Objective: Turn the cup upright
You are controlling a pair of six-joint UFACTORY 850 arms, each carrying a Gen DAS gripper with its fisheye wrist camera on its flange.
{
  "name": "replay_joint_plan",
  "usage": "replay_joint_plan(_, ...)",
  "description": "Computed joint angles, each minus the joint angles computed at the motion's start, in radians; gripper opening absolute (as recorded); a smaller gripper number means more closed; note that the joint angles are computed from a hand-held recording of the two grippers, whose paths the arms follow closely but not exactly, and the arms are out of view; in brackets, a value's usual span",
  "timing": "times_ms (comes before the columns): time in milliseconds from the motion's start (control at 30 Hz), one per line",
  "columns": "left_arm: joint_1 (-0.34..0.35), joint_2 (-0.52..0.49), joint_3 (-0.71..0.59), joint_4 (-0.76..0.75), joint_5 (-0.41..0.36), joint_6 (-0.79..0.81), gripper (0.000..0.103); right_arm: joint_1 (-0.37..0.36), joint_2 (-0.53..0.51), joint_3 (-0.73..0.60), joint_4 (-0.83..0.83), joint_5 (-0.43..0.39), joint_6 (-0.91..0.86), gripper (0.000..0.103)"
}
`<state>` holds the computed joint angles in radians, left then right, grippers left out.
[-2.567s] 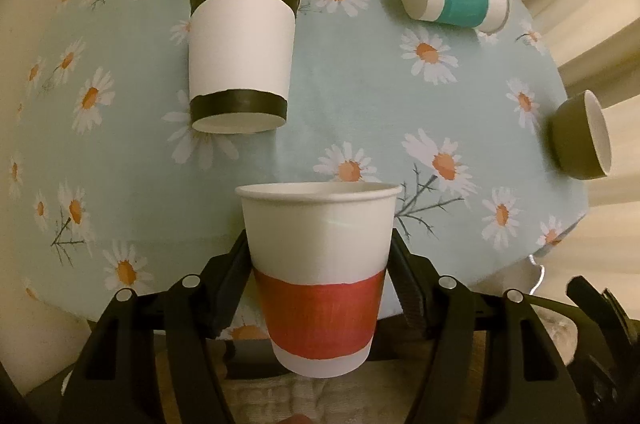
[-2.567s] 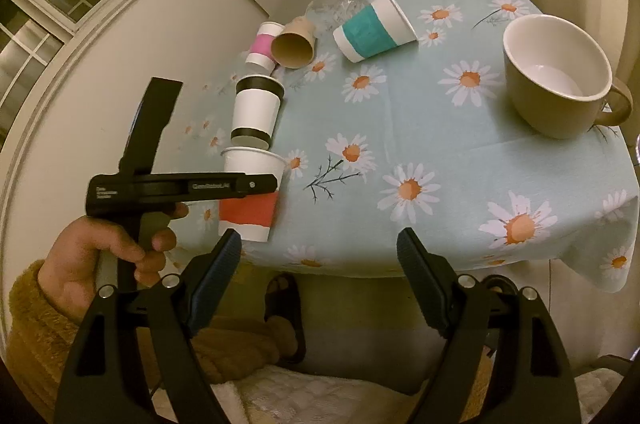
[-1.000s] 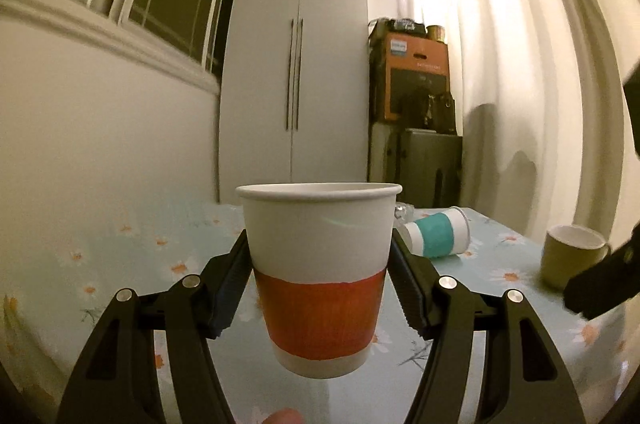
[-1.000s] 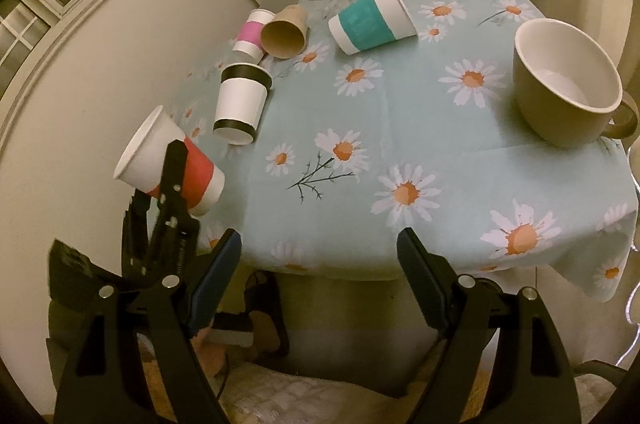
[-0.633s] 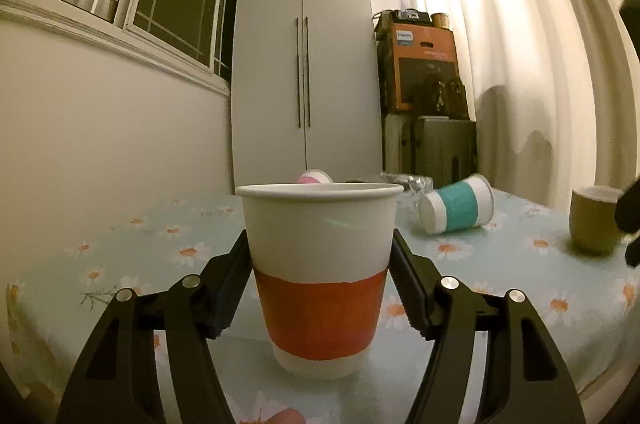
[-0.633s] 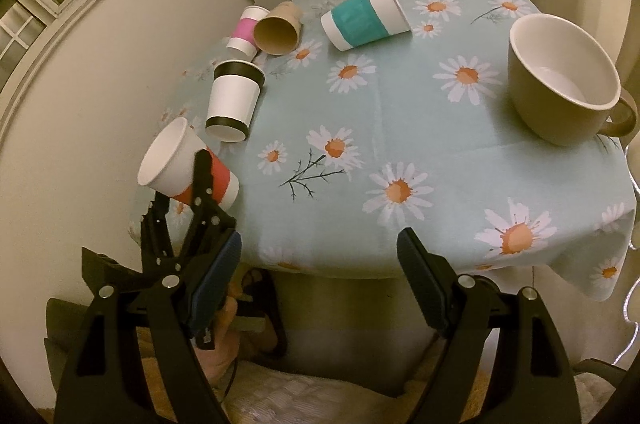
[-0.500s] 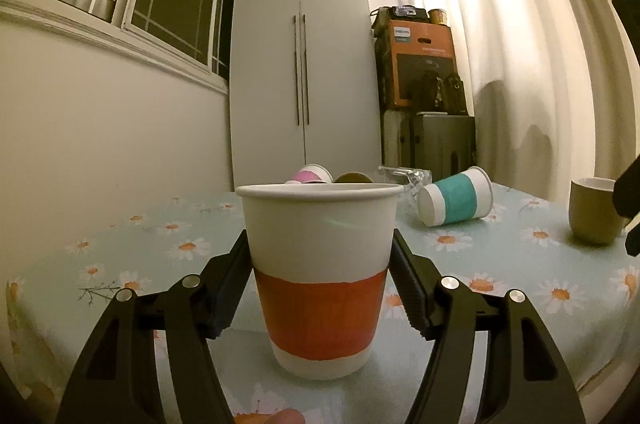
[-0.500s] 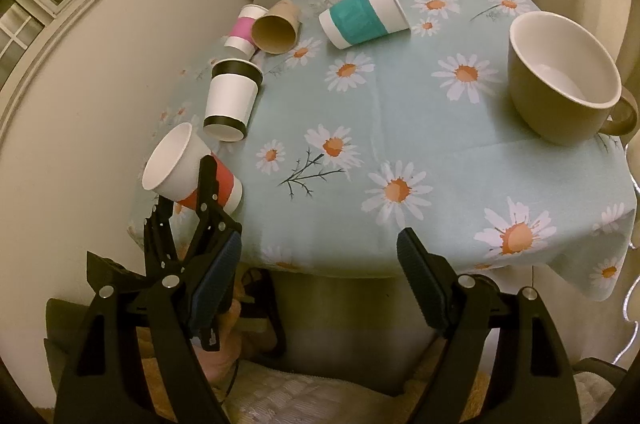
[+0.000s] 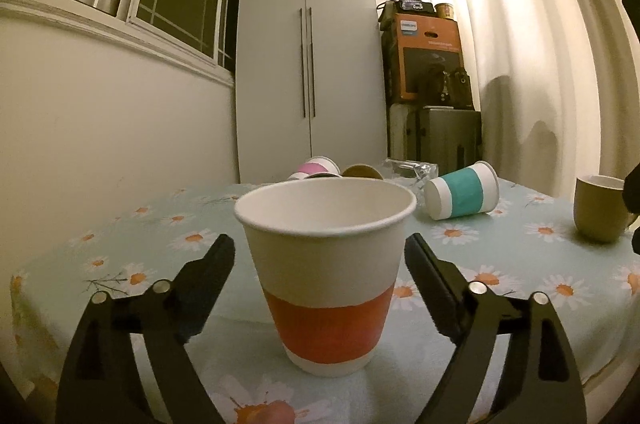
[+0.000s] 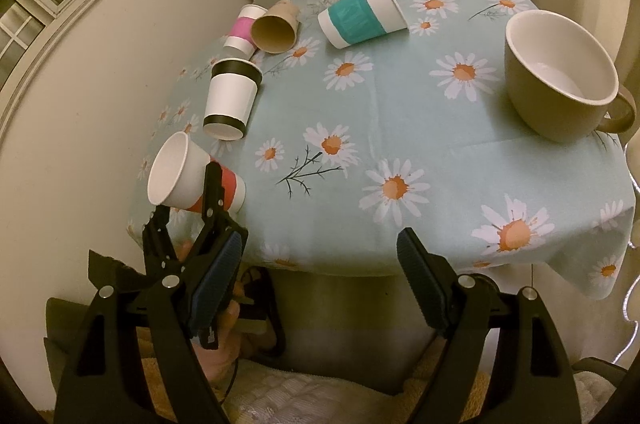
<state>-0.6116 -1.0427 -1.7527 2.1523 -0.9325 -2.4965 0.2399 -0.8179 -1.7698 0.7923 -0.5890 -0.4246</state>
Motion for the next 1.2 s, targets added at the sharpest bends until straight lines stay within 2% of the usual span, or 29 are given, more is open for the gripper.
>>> replay_joint_plan(67, -0.002, 0.016, 0.014, -0.008, 0.008, 0.010, 0.094, -0.001, 0.003, 0.006, 0.011, 0.005, -0.011, 0.080)
replay_joint_plan(133, -0.006, 0.032, 0.027, -0.025, 0.006, 0.028, 0.096, -0.003, 0.011, 0.017, 0.032, 0.013, -0.028, 0.080)
replay_joint_plan(333, -0.017, 0.135, 0.134, 0.008, 0.061, 0.030, 0.096, -0.005, 0.026, 0.037, 0.078, 0.025, -0.075, 0.080)
replay_joint_plan(400, -0.019, 0.171, 0.169, 0.019, 0.079, 0.024, 0.096, -0.004, 0.031, 0.044, 0.103, 0.028, -0.105, 0.084)
replay_joint_plan(633, -0.012, 0.323, 0.282, 0.027, 0.248, 0.087, 0.096, 0.004, 0.067, 0.093, 0.256, 0.054, -0.299, 0.084)
replay_joint_plan(900, 0.037, 0.471, 0.371, -0.033, 0.480, 0.139, 0.096, 0.027, 0.107, 0.149, 0.379, 0.093, -0.499, 0.084)
replay_joint_plan(967, 0.051, 0.490, 0.377, -0.097, 0.538, 0.209, 0.096, 0.029, 0.116, 0.164, 0.409, 0.100, -0.538, 0.084)
replay_joint_plan(1100, 0.077, 0.524, 0.415, -0.155, 0.595, 0.269, 0.096, 0.048, 0.153, 0.213, 0.500, 0.156, -0.681, 0.084)
replay_joint_plan(1200, 0.092, 0.552, 0.456, -0.110, 0.603, 0.222, 0.096, 0.072, 0.189, 0.260, 0.600, 0.222, -0.823, 0.084)
